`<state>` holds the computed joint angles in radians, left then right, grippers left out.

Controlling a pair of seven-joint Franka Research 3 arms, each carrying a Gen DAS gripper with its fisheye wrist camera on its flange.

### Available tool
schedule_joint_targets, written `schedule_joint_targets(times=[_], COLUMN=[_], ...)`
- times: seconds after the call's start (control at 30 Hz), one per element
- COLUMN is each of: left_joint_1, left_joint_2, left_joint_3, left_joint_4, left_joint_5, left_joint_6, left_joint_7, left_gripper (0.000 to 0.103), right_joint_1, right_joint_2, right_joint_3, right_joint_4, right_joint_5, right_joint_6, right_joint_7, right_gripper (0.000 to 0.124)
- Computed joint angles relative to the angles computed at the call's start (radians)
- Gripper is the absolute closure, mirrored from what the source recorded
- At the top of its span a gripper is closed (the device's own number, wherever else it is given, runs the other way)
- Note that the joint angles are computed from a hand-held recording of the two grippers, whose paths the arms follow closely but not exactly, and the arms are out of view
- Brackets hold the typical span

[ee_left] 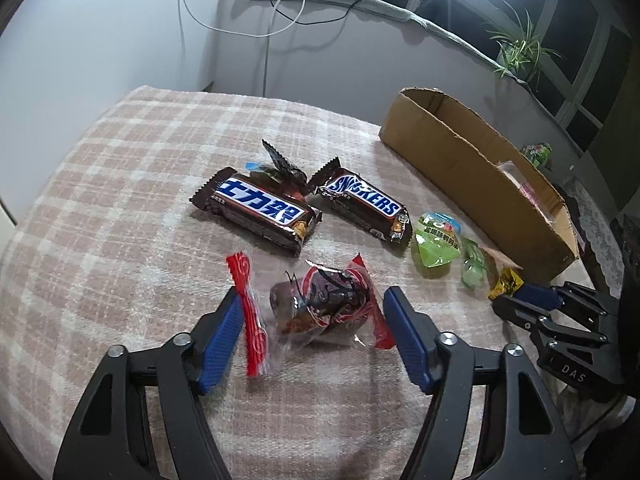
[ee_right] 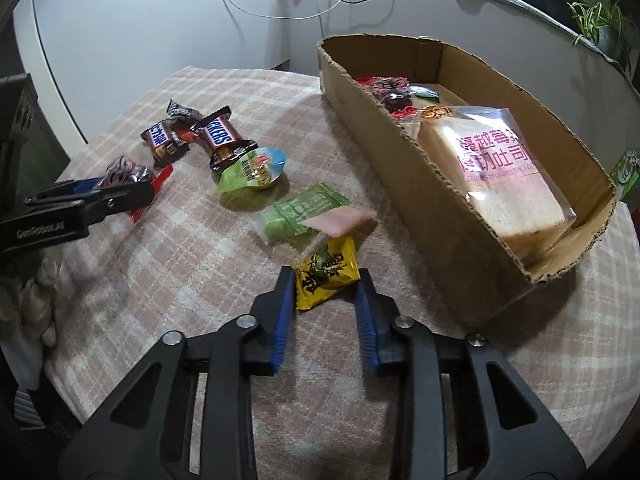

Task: Organize snacks
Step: 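Grasp the yellow candy with the right tool while left grasps another red candy bag, then carry the yellow candy and red candy bag into the box and release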

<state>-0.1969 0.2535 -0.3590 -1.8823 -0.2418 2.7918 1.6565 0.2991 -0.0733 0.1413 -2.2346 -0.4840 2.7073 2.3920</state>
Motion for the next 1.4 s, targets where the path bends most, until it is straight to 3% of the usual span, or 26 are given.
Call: schedule_joint_targets(times=[0.13, 0.27, 0.8, 1.07, 1.4], left_joint_1=[0.001, 0.000, 0.018, 0.000, -0.036], left_joint_2=[-0.001, -0.010, -0.082, -0.092, -0.025], left_joint_3=[-0.001, -0.001, -0.010, -0.010, -0.029], left_joint_4=[-0.002, -0.014, -0.071, -0.047, 0.079], left_joint_5=[0.000, 0.001, -0.149, -0.225, -0.189], left_joint_6=[0.003, 0.014, 0.055, 0.055, 0.044], left_joint_7=[0.001, 0.004, 0.088, 0.153, 0.151], left_gripper=[0.046, 0.047, 0.048, 0.048, 0.048], right_joint_1=[0.001, -0.004, -0.047, -0.098, -0.207], right_joint_2=[-0.004, -0.013, -0.096, -0.185, -0.282], right_joint_3=[0.000, 0.001, 0.037, 0.073, 0.100], right_joint_4=[-0.006, -0.023, -0.097, -0.134, -0.161], right_joint_5=[0.013, 0.018, 0.079, 0.096, 0.129], right_joint_6=[0.011, 0.036, 0.111, 0.134, 0.126], right_joint_7=[-0.006, 0.003, 0.010, 0.005, -0.040], right_gripper=[0.103, 0.111, 0.114, 0.114, 0.114])
